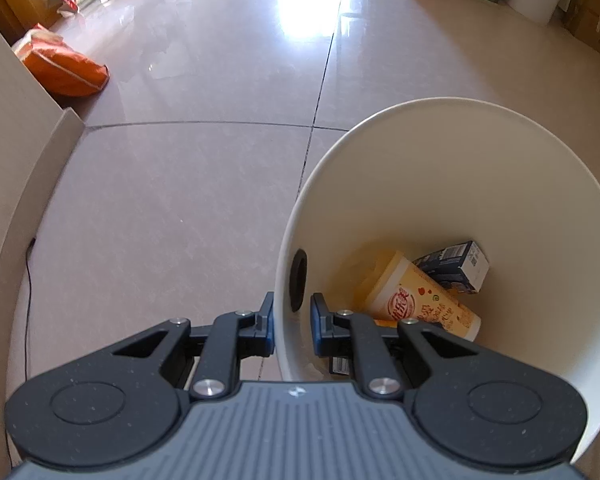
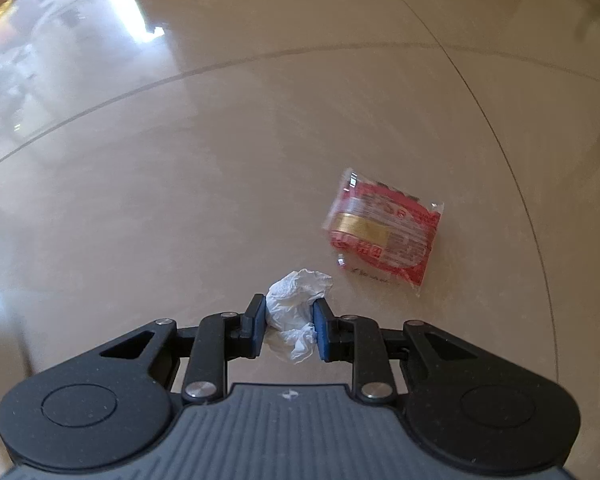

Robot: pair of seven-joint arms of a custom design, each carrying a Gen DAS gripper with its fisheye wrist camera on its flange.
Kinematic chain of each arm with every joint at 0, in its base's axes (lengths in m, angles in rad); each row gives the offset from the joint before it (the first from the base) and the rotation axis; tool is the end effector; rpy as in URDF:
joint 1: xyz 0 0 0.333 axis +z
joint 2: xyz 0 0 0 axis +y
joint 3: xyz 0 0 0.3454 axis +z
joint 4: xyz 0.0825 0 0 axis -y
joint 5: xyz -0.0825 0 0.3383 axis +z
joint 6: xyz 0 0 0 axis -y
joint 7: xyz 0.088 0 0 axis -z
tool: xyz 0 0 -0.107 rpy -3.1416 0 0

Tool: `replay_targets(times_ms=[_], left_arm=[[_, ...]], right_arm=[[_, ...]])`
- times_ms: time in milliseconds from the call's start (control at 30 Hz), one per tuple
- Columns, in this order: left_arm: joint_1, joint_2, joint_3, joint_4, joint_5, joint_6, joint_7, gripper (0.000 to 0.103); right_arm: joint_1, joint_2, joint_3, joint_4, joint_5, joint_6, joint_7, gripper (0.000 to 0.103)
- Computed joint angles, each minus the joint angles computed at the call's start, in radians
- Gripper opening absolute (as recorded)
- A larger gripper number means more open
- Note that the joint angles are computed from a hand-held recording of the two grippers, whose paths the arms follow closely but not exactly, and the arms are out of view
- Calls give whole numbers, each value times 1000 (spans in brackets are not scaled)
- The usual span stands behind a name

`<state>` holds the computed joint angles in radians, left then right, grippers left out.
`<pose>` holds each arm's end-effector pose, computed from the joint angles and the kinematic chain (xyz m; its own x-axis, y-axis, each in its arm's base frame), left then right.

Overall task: Collect trash
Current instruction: 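Move the right gripper to the crumpled white tissue and grasp it, then carry the tissue over the bin and open the right gripper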

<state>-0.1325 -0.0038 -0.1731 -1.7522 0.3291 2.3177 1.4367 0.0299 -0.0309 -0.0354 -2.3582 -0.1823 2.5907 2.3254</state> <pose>0.5365 -0.1631 0.6584 -0.2384 -0.9388 -0.2486 -0.7698 0.3387 -0.5411 0.4871 0.0007 0.4279 -0.5686 -0.8191 -0.0762 -0.7785 0.5657 -0.2719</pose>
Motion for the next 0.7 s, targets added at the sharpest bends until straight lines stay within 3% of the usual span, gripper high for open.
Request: replay_targets(times_ms=[133, 333, 500, 700], left_arm=[[0, -6, 0, -14, 12, 18, 1, 14], [6, -6, 4, -5, -31, 9, 17, 14], [8, -5, 5, 5, -55, -2, 23, 14], [10, -5, 7, 9, -72, -9, 32, 14]], right_arm=[[16, -117, 23, -11, 45, -51, -81, 29], [35, -214, 79, 79, 66, -161, -189, 29], [77, -216, 102, 203, 124, -210, -295, 29], [145, -134, 122, 396, 192, -227, -413, 29]])
